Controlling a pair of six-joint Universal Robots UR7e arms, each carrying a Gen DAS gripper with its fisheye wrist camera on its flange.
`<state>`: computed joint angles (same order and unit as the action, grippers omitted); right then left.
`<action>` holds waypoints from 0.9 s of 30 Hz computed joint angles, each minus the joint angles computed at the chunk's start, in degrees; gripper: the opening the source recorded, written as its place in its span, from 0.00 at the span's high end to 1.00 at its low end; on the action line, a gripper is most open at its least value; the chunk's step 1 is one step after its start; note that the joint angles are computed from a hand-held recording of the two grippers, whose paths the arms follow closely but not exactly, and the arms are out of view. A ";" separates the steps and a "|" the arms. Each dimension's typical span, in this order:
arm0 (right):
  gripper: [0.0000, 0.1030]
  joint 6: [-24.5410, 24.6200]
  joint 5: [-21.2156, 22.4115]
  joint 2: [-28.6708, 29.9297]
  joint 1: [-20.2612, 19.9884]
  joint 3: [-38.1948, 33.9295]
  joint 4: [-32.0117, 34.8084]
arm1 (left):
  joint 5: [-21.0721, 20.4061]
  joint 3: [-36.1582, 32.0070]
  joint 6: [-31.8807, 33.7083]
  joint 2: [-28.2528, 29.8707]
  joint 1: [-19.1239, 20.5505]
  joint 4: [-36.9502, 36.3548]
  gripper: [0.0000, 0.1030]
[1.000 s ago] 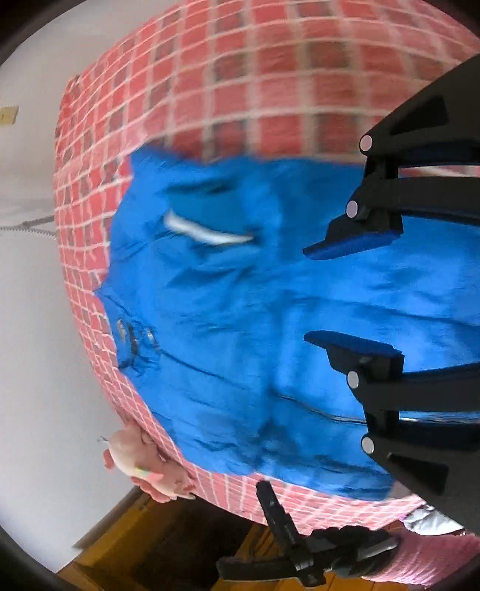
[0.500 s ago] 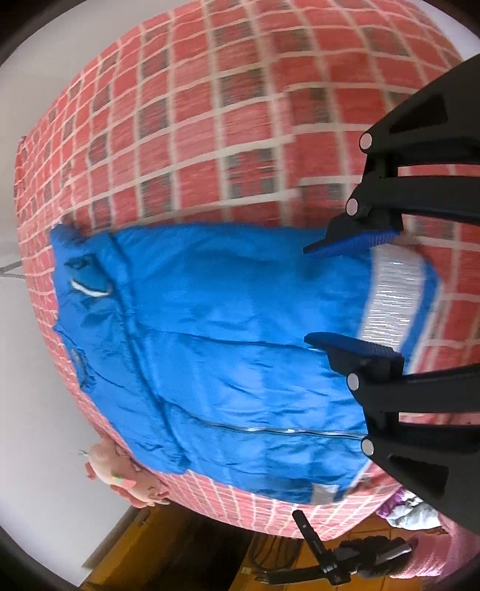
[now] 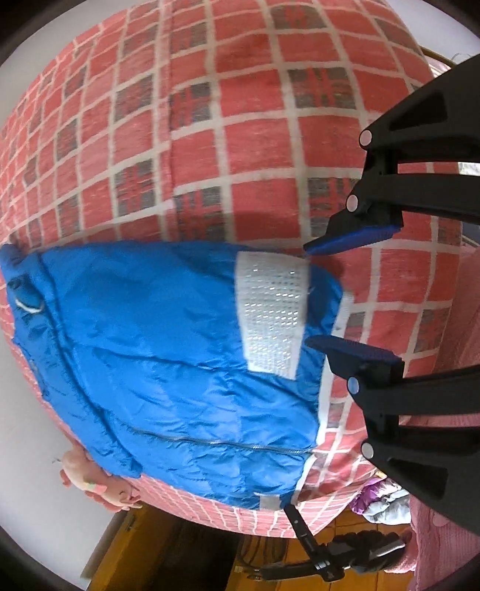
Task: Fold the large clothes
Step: 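Move both tools to the jacket hem with the white reflective band, then grasp the hem with the left tool while the right tool grasps the hem too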
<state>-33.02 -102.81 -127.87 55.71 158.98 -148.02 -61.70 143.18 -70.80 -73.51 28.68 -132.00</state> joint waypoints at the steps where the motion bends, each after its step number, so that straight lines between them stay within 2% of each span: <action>1: 0.56 -0.21 0.17 0.01 -0.27 0.20 -0.02 | -0.18 0.54 0.50 -0.01 0.33 -1.81 0.31; 7: 0.56 -1.76 2.02 -0.01 -3.03 0.92 0.29 | -1.89 2.12 3.35 1.08 2.41 -9.34 0.35; 10: 0.56 -2.34 2.92 -0.11 -4.38 1.00 0.43 | -3.45 2.87 4.92 1.40 3.48 -13.37 0.48; 12: 0.55 -2.83 3.84 -0.44 -5.41 0.89 1.01 | -5.05 3.56 6.45 1.79 4.48 -17.80 0.64; 13: 0.55 -3.05 4.03 -0.34 -5.80 0.84 1.07 | -5.20 3.57 6.43 2.09 4.45 -18.28 0.64; 18: 0.55 -3.11 4.88 0.57 -6.67 0.80 0.12 | -4.21 2.20 6.52 3.12 2.89 -16.93 0.78; 21: 0.55 -3.10 7.29 -0.34 -8.90 0.19 2.06 | -3.97 1.56 7.14 3.18 2.40 -16.81 0.79; 24: 0.55 -3.71 7.31 0.29 -9.18 -0.07 2.48 | -4.45 1.55 8.11 3.86 3.37 -17.38 0.80; 27: 0.55 -4.09 7.02 1.01 -8.43 0.07 2.20 | -5.14 1.61 8.73 4.75 4.76 -18.50 0.71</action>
<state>-37.11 -95.79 -126.87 47.28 159.05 -145.82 -66.84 144.80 -62.06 -68.76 33.44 -150.50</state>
